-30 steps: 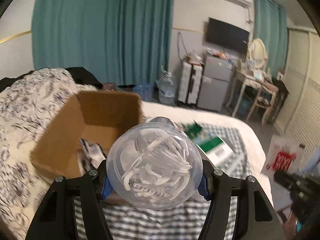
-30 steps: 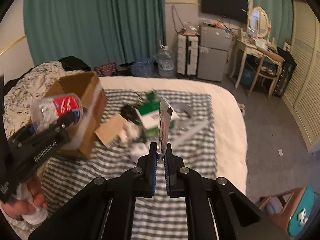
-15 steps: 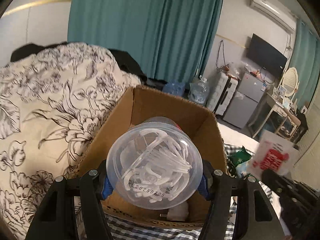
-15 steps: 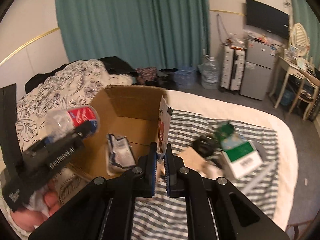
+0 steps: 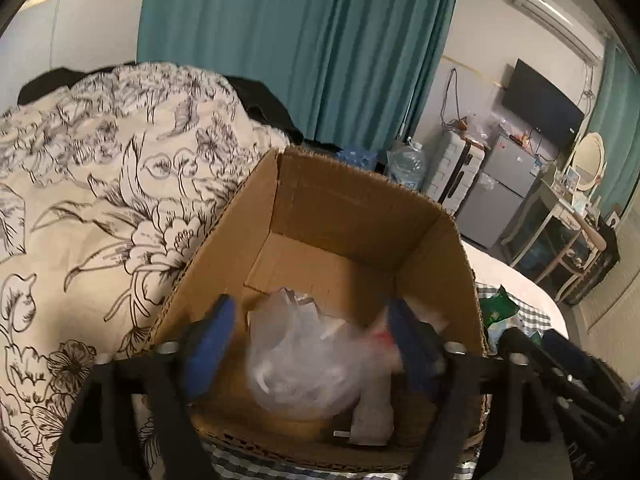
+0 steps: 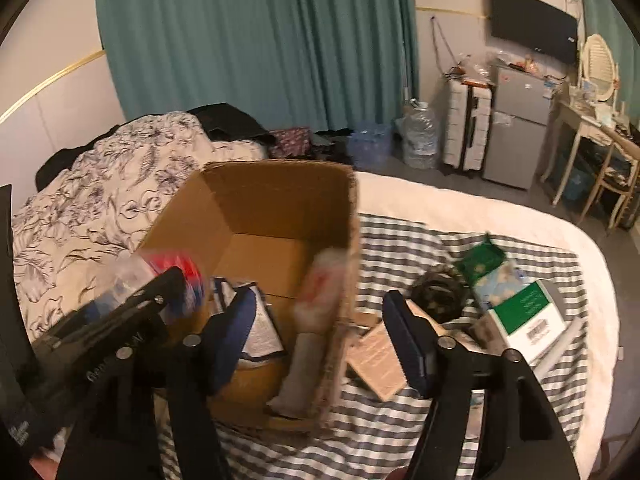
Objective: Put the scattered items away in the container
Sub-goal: 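Lower the fork cup into the box with the left gripper while the right carries the packet, then move both grippers back toward the cloth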
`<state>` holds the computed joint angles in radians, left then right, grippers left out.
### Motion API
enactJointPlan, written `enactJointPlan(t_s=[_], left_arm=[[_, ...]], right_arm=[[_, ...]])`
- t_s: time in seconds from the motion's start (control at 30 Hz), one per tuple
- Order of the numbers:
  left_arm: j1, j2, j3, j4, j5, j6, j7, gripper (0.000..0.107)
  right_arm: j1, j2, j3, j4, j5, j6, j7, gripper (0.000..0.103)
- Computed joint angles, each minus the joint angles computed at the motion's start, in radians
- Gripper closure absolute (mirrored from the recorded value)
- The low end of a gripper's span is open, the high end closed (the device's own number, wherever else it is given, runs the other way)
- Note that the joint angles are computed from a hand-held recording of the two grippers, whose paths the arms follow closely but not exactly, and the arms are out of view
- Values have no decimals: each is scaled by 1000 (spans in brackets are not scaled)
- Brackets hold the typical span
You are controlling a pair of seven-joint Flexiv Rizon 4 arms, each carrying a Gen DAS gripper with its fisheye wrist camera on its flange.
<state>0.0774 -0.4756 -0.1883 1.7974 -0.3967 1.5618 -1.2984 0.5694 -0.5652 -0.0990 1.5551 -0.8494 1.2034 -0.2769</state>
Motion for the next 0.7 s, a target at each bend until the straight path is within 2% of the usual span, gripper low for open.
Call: enactJointPlan(t_s=[0.1, 0.33, 0.43, 0.5, 0.53, 0.57, 0.6, 0.7], left_arm=[[2, 11, -19, 22, 18, 50, 16, 8], [50, 60, -122, 107, 62, 117, 56, 8], [138, 91, -259, 178, 92, 150, 83, 8], [236, 104, -396, 230, 121, 166, 97, 7], [249, 107, -422, 248, 146, 184, 97, 6], [233, 110, -416, 260, 169, 209, 96, 4], [190, 113, -377, 265, 195, 234, 99, 4], [22, 114, -219, 261, 263, 248, 116, 4]], right_arm=[[10, 55, -20, 56, -45, -39, 40, 33], [-34, 277, 6, 289, -231, -173, 175, 29], [-78, 375, 42, 388, -268, -236, 211, 29], [-113, 429, 67, 445, -282, -259, 236, 29], [-132, 456, 79, 474, -290, -267, 251, 29], [-150, 475, 90, 495, -300, -271, 266, 29], [-169, 493, 100, 518, -313, -269, 286, 28], [-230, 524, 127, 575, -349, -241, 342, 26]])
